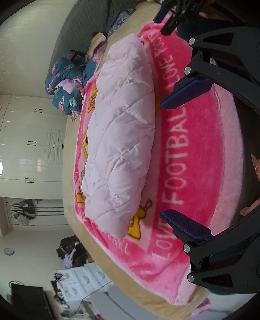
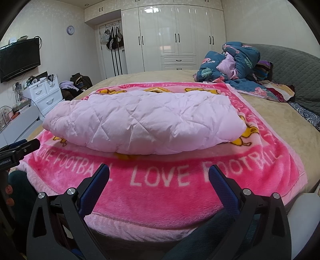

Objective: Fold large clothes

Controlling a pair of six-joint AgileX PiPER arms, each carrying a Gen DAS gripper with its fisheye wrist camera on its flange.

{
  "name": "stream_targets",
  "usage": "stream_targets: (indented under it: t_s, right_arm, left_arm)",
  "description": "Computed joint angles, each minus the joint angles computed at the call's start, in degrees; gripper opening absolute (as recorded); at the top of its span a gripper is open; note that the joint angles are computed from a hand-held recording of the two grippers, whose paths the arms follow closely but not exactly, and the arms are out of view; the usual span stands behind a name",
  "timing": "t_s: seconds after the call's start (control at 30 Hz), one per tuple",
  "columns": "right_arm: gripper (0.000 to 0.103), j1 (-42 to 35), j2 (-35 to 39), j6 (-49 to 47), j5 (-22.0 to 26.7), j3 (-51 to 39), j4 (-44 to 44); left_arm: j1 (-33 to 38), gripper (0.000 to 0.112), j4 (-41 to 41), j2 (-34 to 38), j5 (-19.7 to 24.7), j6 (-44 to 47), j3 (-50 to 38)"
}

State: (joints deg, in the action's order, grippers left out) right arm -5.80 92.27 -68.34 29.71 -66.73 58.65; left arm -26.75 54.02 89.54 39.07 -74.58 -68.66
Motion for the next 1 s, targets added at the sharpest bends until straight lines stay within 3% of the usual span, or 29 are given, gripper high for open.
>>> stream_targets:
  t_s: [0.57, 0.73, 0.87, 0.93, 1.0]
  right_arm:
    - [0.099, -0.5, 0.0, 0.9, 0.2, -1.0, -1.1]
    - [0.099, -6.0, 0.7, 3.9, -0.6, -3.3, -1.9]
    - [0.099, -15.4, 8.0, 23.5, -3.0, -13.4, -16.9]
    - [0.099, -20.1, 14.0, 34.9, -4.2, -19.6, -26.9]
    - [0.099, -26.2, 23.2, 46.4, -2.3, -29.6, -37.6]
  left_arm:
    - [3.3, 0.094, -6.7, -0.5, -5.9, 5.9, 0.8]
    - [8.2, 0.094, -12.9, 0.1, -5.7, 10.5, -0.4]
    - [21.4, 0.094, -24.4, 0.9, -5.6, 22.2, -3.2]
    - [28.4, 0.094, -26.2, 2.1, -3.7, 25.7, -5.8]
    - [35.0, 0.094, -25.6, 3.9, -2.2, 26.5, -8.2]
